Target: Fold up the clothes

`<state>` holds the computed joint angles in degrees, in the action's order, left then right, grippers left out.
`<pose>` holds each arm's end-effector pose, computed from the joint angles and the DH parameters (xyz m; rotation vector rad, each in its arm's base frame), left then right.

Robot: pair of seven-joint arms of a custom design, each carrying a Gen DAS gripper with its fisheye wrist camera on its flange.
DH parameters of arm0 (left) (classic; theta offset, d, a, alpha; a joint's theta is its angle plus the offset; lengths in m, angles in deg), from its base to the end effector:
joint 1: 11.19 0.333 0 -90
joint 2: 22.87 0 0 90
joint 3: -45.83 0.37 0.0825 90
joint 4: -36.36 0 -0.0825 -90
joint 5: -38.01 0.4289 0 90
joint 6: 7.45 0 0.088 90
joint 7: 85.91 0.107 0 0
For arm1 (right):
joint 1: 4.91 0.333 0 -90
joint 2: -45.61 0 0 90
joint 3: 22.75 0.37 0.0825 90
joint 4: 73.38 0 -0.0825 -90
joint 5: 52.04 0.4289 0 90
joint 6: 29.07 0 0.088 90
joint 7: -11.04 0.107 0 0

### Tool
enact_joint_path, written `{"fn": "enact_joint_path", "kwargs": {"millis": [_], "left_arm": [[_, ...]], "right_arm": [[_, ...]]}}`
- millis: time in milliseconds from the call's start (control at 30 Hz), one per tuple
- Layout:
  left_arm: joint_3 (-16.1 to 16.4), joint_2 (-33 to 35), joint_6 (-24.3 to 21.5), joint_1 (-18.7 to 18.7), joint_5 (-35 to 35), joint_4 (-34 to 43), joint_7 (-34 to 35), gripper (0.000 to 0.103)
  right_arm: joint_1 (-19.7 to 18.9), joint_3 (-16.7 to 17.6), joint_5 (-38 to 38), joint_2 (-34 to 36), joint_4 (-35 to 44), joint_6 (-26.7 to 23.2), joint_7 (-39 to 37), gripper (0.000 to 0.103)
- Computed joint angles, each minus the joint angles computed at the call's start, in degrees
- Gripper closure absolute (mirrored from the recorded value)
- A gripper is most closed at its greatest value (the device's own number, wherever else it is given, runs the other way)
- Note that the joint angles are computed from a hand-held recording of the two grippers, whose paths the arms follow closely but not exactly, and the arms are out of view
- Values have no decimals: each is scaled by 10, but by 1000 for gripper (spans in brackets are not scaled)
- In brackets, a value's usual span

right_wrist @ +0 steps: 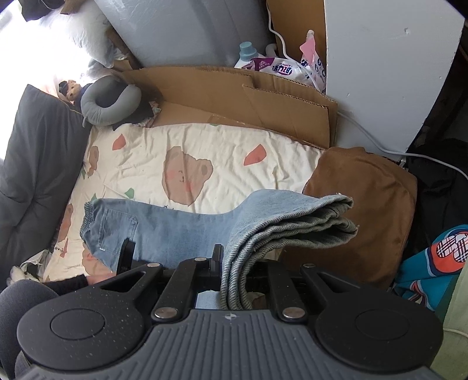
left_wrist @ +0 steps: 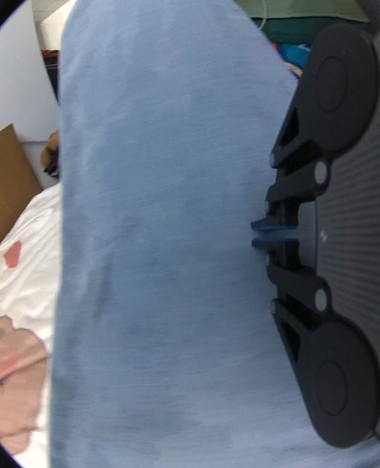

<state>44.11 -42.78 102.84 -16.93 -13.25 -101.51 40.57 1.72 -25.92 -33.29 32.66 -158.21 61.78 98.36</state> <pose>0.4434 -0.1138 0.4854 1.4068 -2.0703 0.8343 0.4932 0.0581 0.8568 -2.0308 1.7351 0.0136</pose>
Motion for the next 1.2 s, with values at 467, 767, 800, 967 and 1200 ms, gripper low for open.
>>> {"fn": "enact_joint_path", "kwargs": {"millis": [467,767,800,967,1200], "left_arm": [[-33,79,126,-10,2,71,-45,100],[-55,135,223,-21,12,115,-84,100],[-64,148,237,-28,14,125,-95,101],[-55,121,215,-25,12,103,-96,101],[-31,57,161,-21,11,47,-98,101]], "right_arm": [[1,-1,12,11,8,-18,-23,95],[5,3,21,23,33,-32,-35,95],[6,4,24,25,36,-32,-35,95],[12,11,31,45,71,-36,-40,95],[23,25,27,77,130,-37,-37,94]]}}
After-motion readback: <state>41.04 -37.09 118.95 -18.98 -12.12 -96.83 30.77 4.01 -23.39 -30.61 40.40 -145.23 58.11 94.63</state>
